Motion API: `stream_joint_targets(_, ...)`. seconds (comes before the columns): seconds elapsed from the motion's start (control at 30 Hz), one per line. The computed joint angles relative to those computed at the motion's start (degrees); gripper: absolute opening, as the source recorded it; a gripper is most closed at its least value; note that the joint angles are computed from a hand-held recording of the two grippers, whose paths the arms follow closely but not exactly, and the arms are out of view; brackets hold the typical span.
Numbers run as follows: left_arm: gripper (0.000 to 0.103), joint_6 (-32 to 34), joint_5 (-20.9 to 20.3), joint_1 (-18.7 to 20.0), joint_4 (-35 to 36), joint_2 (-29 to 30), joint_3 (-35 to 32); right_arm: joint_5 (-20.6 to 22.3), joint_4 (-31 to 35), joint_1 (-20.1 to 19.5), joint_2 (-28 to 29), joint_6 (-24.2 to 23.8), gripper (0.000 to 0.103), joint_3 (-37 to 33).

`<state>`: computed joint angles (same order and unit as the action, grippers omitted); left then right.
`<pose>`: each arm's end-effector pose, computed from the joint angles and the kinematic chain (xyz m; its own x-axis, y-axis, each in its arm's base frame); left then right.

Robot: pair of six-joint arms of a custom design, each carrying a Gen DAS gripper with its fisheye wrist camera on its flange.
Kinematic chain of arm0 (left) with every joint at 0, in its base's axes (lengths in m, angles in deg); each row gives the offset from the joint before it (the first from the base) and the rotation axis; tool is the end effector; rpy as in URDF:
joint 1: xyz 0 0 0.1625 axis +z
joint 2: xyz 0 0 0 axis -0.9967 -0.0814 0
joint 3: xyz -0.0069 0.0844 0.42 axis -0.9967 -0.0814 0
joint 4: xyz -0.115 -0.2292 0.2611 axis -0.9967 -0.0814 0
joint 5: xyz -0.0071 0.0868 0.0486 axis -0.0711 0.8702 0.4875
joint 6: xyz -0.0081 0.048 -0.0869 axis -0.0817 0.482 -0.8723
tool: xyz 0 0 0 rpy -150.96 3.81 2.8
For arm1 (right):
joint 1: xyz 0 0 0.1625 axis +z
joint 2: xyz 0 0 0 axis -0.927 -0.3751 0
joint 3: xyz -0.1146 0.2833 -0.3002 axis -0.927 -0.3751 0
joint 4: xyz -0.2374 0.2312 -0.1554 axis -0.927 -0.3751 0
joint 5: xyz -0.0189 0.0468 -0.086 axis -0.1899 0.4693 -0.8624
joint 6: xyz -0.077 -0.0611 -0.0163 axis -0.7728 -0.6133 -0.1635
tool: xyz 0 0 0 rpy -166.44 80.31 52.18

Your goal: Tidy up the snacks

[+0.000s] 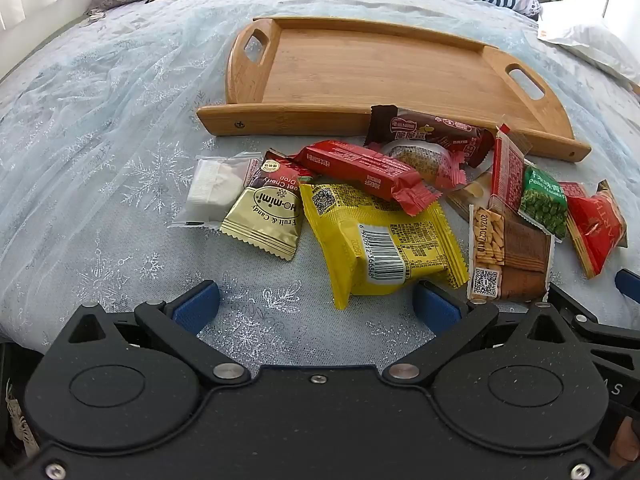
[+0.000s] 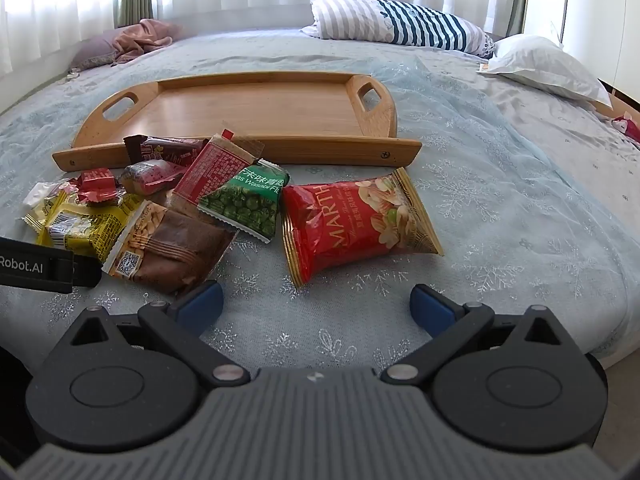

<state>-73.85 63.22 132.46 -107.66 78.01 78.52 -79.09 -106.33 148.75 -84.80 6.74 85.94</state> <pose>-0.3892 -0.7485 -0.0577 -0.6347 -0.4800 -0.6056 0.1272 0.7081 -0.6945 -0.0049 -0.7764 0.2804 -0.6243 -0.4344 0.6492 -0.7402 0.5947 -0.3139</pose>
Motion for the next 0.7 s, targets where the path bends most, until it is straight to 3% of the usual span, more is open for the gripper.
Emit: stream_joint_targets(0.7,0.103,0.22,0.11,0.02,-0.85,-0.27,0.68,0.07,-0.26,-0.03,0.00,-0.08,0.103,0.14)
